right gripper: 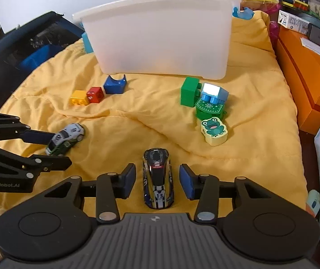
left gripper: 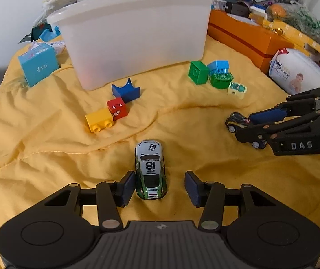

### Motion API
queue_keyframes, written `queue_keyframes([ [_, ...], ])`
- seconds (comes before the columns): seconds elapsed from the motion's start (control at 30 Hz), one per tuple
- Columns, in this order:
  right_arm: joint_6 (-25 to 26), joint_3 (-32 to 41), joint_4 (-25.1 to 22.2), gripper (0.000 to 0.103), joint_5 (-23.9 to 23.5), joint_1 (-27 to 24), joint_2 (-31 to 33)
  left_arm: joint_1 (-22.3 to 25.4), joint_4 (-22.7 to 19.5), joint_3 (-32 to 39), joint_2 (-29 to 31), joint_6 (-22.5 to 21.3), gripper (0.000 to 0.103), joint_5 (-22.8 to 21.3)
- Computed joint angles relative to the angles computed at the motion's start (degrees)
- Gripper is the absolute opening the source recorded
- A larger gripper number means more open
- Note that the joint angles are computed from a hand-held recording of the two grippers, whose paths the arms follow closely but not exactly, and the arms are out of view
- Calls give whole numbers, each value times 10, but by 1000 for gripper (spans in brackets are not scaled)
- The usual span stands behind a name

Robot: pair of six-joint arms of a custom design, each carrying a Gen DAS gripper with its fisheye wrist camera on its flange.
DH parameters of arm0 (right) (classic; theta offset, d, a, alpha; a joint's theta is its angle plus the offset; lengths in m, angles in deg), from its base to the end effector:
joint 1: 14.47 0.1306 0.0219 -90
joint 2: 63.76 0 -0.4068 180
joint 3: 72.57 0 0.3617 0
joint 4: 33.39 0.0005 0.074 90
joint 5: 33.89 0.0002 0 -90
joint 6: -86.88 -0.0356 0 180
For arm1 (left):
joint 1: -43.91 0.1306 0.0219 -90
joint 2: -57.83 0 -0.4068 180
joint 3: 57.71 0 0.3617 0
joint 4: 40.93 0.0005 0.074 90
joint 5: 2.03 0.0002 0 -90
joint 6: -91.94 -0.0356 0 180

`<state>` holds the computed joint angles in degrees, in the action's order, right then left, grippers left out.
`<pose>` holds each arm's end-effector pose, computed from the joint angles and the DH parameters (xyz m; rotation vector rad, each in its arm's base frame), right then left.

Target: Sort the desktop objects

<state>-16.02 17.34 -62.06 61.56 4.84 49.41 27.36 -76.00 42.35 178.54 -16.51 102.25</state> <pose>0.5502 0.1887 0.2755 -0.0978 2.4736 0.1237 0.6004 -0.1881 0.2630 0.8520 2.3779 -0.3032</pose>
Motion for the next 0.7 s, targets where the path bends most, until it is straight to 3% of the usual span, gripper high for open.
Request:
queue_keyframes([
  [0.13,37,-8,4,39,23,11,1,-5,-8,5,1,-14,52,-15],
  [0.17,45,-10,7,39,29,13,1,-6,-8,5,1,-18,49,-16],
  [0.2,50,-9,7,38,32,14,1,-6,-8,6,1,-20,33,-13],
  [0.23,52,-8,7,33,30,14,1,-5,-6,5,-1,-20,33,-8],
  [0.4,76,6,-9,33,17,17,-7,0,-6,9,-19,-36,33,28],
  [0.57,106,25,12,33,30,22,-23,10,-1,37,-32,-8,33,70],
  [0.7,131,63,22,33,23,13,-19,13,30,79,-25,-22,33,60],
])
